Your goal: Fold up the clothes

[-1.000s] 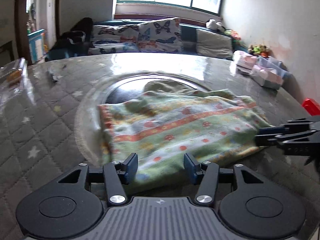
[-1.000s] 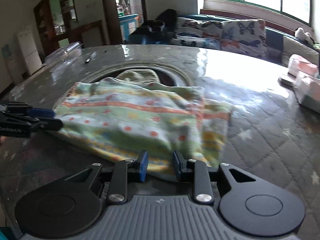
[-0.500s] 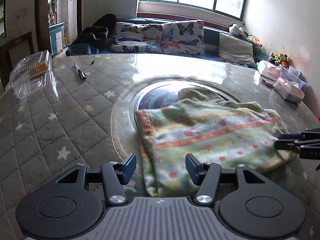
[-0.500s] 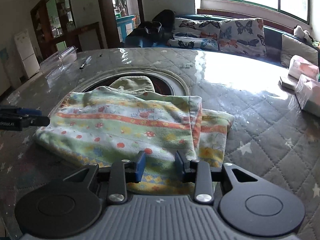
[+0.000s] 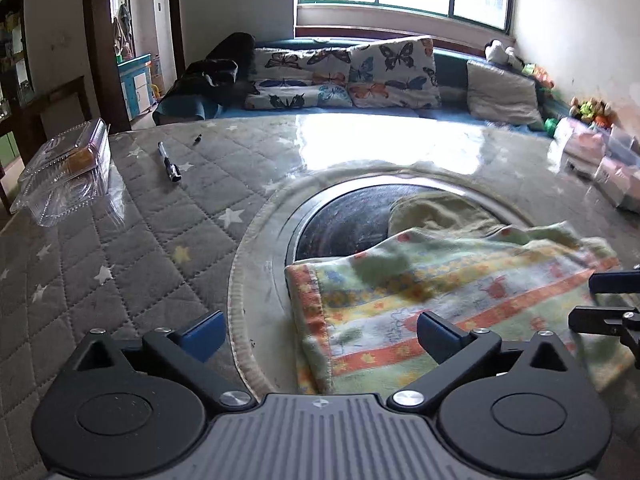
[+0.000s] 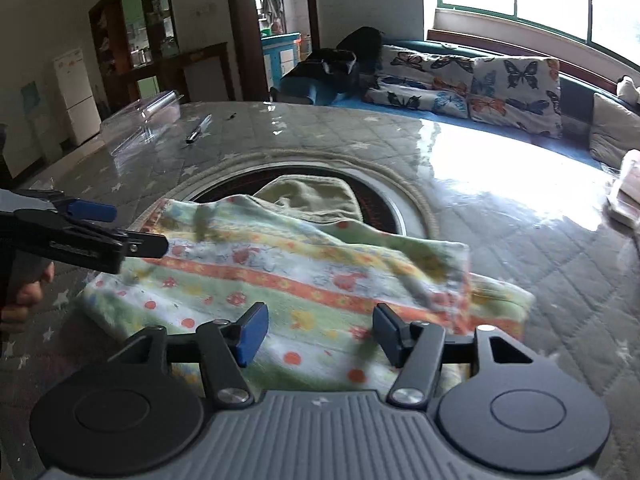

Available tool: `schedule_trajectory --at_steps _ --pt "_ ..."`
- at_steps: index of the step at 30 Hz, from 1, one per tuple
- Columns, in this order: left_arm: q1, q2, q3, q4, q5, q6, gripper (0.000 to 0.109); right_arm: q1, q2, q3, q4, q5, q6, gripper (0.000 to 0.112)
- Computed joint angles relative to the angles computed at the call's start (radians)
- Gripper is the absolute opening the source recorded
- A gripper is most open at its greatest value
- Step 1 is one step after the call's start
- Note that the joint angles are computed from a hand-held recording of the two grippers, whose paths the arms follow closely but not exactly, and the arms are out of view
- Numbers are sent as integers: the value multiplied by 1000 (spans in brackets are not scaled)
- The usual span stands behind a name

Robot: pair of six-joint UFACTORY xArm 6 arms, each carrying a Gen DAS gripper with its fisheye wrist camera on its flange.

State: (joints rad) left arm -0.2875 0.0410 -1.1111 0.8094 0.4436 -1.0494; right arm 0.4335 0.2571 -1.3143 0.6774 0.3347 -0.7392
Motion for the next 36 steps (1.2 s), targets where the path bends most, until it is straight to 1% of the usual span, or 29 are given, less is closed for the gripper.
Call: schedule_trajectory --at_steps 1,3,6,9,14,17,21,23,24,25,28,33,36 --pt "-1 8 -5 -4 11 5 103 0 8 -3 -12 -2 10 63" --pt "3 16 -7 -21 16 19 103 -6 19 -11 -39 2 37 70" --pt "13 21 -10 -22 25 13 103 -20 23 -18 -79 2 76 71" --pt "20 33 -32 -56 28 25 103 -29 42 -49 -114 3 101 72" --pt "15 103 -136 -92 44 64 103 -28 133 -178 -150 19 140 72" --pt "9 167 -220 -117 63 97 103 -29 198 -277 -125 67 133 72" --pt "12 244 -309 -168 86 151 103 -37 260 -355 -164 99 192 72" --pt "13 270 -334 -188 88 176 103 -47 275 -368 -185 110 227 72" --pt "14 274 -336 -191 84 180 103 -49 273 -364 -169 108 216 72" --pt "15 277 -335 -193 78 184 103 -52 270 -360 -158 105 209 72" --pt "15 270 -332 -200 82 186 103 -49 252 -336 -190 82 232 72" --pt "10 242 -309 -152 91 139 103 -30 221 -300 -147 74 174 72" --pt "7 240 -300 -148 95 138 103 -15 215 -285 -164 86 170 72"
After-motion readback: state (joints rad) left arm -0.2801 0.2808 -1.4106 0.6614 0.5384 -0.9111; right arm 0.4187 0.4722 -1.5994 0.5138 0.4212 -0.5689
